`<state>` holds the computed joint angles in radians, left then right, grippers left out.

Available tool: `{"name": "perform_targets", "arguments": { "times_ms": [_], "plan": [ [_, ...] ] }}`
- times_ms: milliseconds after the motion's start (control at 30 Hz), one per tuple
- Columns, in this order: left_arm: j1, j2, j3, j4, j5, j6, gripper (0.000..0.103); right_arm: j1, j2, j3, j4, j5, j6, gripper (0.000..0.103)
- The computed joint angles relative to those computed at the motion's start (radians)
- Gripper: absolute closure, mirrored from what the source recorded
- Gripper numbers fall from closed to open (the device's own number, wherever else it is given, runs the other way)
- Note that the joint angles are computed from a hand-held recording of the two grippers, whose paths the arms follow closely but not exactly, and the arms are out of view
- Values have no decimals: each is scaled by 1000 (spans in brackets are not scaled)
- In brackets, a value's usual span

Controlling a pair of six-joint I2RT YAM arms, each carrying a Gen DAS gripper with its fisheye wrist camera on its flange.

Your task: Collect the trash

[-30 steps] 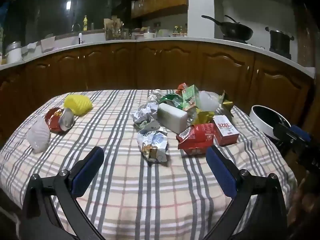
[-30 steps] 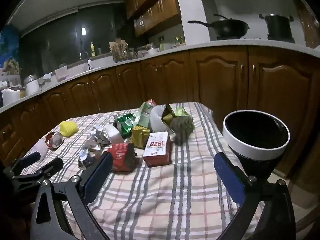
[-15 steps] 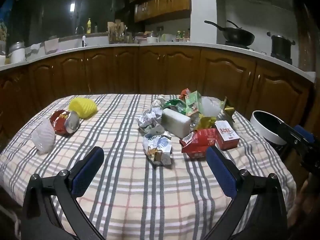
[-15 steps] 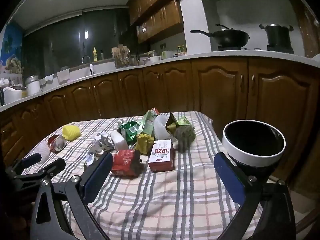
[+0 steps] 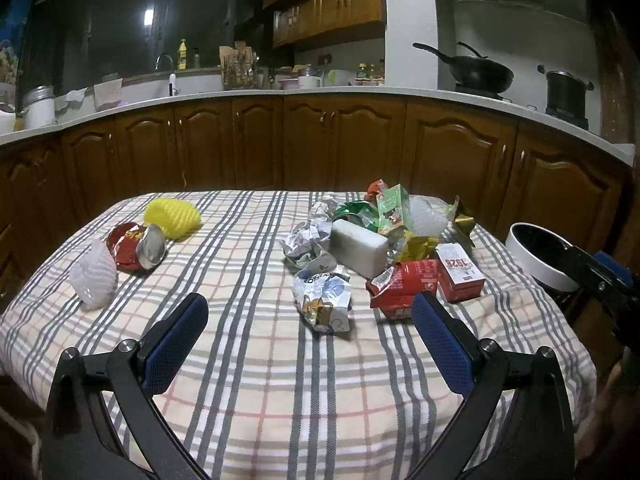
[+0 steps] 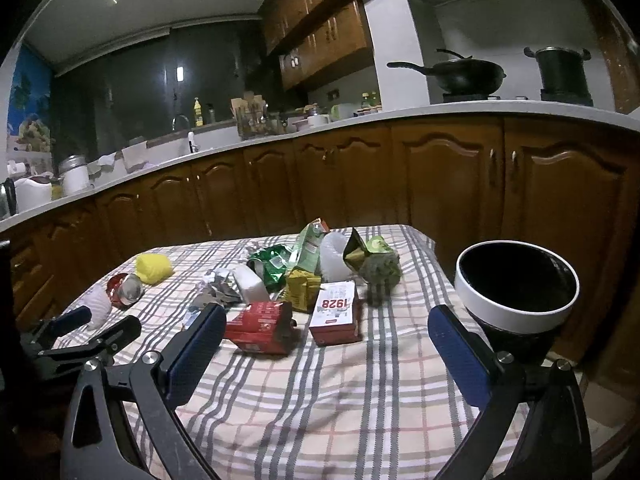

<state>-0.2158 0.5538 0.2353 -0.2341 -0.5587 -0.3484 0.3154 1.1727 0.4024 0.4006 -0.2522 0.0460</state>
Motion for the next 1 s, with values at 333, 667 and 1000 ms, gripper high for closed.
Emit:
{"name": "perform_targets", "arguments": {
  "times_ms": [333, 667, 1000],
  "plan": [
    [16, -4, -6, 7, 12, 8, 0, 21, -5, -12, 12, -11, 10, 1],
    [26, -11, -9, 7, 19, 14, 0, 33, -5, -17, 17, -13, 17, 1],
    [18, -4, -7, 7, 12, 9, 0, 42, 15, -13, 23, -21, 21, 1]
  ]
}}
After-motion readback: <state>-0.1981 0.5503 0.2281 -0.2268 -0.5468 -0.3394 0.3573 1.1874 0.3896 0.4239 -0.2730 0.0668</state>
